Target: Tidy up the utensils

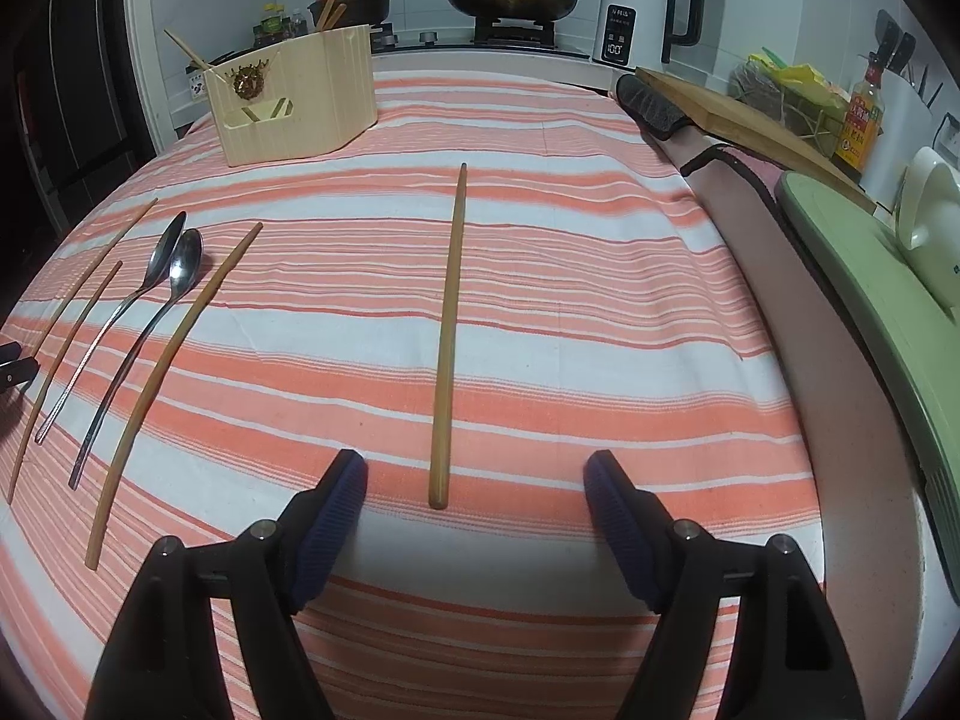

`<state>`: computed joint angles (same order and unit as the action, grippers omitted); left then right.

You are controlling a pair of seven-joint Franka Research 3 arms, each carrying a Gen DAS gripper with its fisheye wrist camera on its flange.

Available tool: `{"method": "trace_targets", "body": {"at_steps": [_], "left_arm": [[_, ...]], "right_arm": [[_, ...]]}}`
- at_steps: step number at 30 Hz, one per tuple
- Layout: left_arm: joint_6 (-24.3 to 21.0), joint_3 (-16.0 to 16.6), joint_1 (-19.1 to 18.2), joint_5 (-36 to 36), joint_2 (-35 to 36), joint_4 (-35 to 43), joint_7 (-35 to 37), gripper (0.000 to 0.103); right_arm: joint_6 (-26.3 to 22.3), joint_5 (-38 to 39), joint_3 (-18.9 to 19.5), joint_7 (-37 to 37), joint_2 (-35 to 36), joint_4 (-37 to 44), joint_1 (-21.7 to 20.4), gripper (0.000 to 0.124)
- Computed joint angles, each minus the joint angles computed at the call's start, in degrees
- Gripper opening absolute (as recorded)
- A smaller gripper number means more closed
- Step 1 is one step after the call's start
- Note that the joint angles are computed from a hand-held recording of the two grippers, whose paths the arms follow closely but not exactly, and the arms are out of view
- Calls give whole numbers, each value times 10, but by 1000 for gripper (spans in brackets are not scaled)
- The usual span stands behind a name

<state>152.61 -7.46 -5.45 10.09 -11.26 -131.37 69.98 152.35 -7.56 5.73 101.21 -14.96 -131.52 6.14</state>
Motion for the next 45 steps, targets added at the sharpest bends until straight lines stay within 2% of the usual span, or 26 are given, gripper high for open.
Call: {"method": "trace_targets", "body": {"at_steps": [6,12,17,23,25,27,28,29,30,31,32,38,45], "left_arm": [[10,-7,7,31,-10,-14,-38,103],[-11,-4,3,23,-8,-5,-36,103],[1,-4,-2,21,-18,-18,-31,102],[14,-9,-7,26,-16,-17,-30,92],[20,-8,-9,23,-18,-21,-27,87],[30,-8,-9,25,-24,-29,-28,76],[38,-9,-9,28,-27,-33,-28,69],[47,-9,-10,31,-30,-38,-28,52],[54,-13,-7,40,-32,-41,-34,31],[63,-10,-10,35,-33,-45,-30,17],[67,-9,-11,34,-34,-46,-31,5],[118,-2,-4,34,-58,-59,-47,4],[144,12,-5,28,-100,-43,-34,4]], "right_arm": [[1,8,-3,-5,-1,-2,2,78],[0,7,-1,-3,0,-1,1,78],[6,1,3,2,-20,-21,1,78],[14,31,-5,-42,-22,-24,15,76],[17,39,-4,-53,-24,-27,17,65],[19,40,-1,-54,-25,-27,14,56],[20,43,-1,-53,-25,-28,13,46],[22,38,3,-44,-26,-28,8,37],[22,31,8,-32,-26,-27,2,17],[20,27,11,-24,-25,-26,-1,6],[20,26,11,-21,-25,-26,-1,6],[48,-12,32,26,-52,-37,-17,6],[79,-55,66,52,-87,-5,-35,6]]}}
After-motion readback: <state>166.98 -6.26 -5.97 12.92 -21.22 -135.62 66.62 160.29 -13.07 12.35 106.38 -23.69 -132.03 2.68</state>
